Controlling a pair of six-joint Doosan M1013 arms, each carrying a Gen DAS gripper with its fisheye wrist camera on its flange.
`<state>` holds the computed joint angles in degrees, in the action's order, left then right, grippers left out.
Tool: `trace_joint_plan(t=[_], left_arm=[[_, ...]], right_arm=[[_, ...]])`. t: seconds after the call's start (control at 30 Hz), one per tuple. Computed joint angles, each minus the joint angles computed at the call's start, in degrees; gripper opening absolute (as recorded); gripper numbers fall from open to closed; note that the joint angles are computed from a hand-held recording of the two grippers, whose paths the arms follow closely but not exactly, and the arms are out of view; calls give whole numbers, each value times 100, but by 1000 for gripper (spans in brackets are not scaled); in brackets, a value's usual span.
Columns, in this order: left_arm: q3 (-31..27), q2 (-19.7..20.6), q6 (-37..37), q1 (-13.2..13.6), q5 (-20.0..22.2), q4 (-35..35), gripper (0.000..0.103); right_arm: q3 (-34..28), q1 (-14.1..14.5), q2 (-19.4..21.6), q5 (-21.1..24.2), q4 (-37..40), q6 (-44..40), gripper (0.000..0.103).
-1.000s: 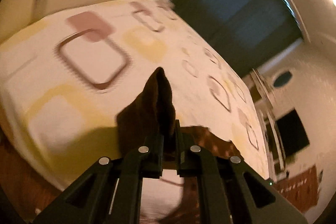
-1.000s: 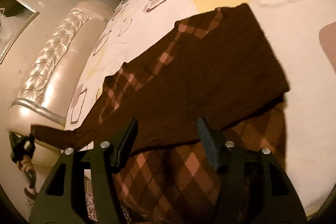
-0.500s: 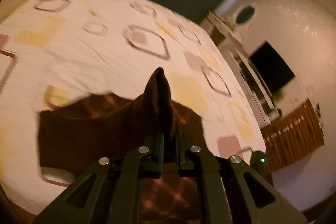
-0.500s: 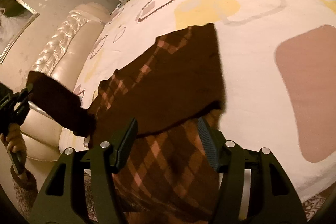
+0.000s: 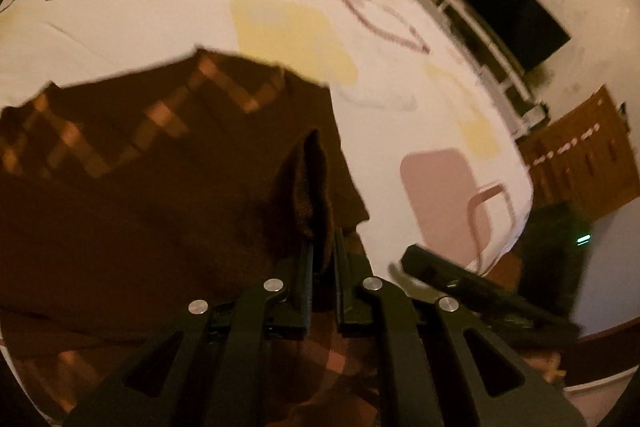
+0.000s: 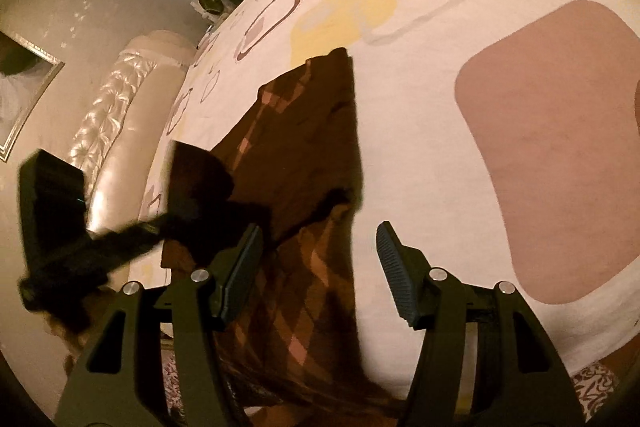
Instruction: Fold small clothes
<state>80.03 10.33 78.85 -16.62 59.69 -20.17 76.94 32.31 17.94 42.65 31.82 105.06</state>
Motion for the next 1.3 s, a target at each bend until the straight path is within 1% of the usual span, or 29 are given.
trace_joint_plan(t=[0.1, 0.17, 0.23, 0.3, 0.33, 0.37, 0.43, 0.47, 0.53, 0.6, 0.63, 0.67, 0.73, 0.77, 0.8, 0.83, 0.87, 0.93, 0.97, 1.03, 1.07, 1.1, 1.13, 1.17, 1.2, 1.23, 1.3], left_arm=[[21, 135, -79, -139, 69, 49, 8], [42, 191, -149, -221, 78, 245, 8], [97, 183, -169, -304, 2, 417, 9], [219, 89, -186, -331, -198, 544, 14], [282, 40, -169, -335, -305, 545, 22], [353, -37, -152, -322, -412, 573, 33], [504, -209, -228, -307, -662, 701, 48], [650, -363, -273, -288, -901, 788, 52], [879, -619, -410, -222, -1180, 1039, 58], [1024, -777, -660, -160, -1298, 1371, 59], [1100, -849, -809, -125, -1333, 1578, 60], [1207, -942, -1020, -61, -1360, 1860, 62], [1353, -1049, -1251, 61, -1368, 2160, 63], [1463, -1118, -1429, 177, -1329, 2341, 63], [1540, -1159, -1524, 288, -1266, 2405, 63], [1604, -1193, -1622, 395, -1199, 2421, 63], [1681, -1222, -1714, 469, -1188, 2406, 63], [1784, -1283, -1845, 648, -1178, 2336, 63], [1862, -1338, -1920, 748, -1205, 2305, 63], [1942, -1389, -1980, 881, -1232, 2248, 63], [1969, -1404, -2011, 933, -1266, 2208, 63], [1983, -1414, -2036, 959, -1288, 2190, 63], [1994, -1425, -2064, 989, -1311, 2203, 63], [2026, -1466, -2061, 1009, -1321, 2212, 63], [2031, -1468, -2075, 1015, -1334, 2234, 63], [2050, -1483, -2076, 1034, -1348, 2242, 64], [2080, -1504, -2152, 1063, -1357, 2267, 69]], right_arm=[[24, -21, -5, -27, 14, 33, 59], [48, -33, -13, -51, 28, 57, 59], [79, -48, -24, -70, 77, 54, 59], [99, -59, -31, -81, 161, 38, 59], [103, -58, -35, -93, 167, 52, 59], [105, -50, -42, -125, 137, 82, 59], [117, -33, -66, -211, 117, 69, 59], [90, -25, -59, -197, 130, 31, 59], [41, -5, -37, -140, 205, -78, 57], [-24, 19, 16, -45, 334, -174, 54], [-59, 25, 53, 32, 469, -268, 50], [-110, 35, 104, 148, 589, -334, 49], [-179, 61, 175, 282, 686, -327, 49], [-213, 72, 218, 349, 735, -295, 49], [-245, 89, 243, 396, 668, -196, 49], [-309, 125, 279, 483, 395, 90, 49], [-342, 155, 296, 530, 178, 325, 49], [-364, 183, 322, 567, -1, 548, 49], [-365, 186, 339, 583, -11, 591, 49], [-298, 171, 359, 479, 212, 545, 48], [-262, 167, 367, 405, 319, 521, 46], [-248, 162, 378, 368, 369, 522, 40], [-254, 166, 399, 361, 392, 551, 30], [-277, 168, 419, 385, 385, 547, 22], [-340, 192, 446, 457, 235, 585, 11], [-380, 210, 453, 502, 89, 605, 8], [-404, 230, 433, 500, -132, 611, 6]])
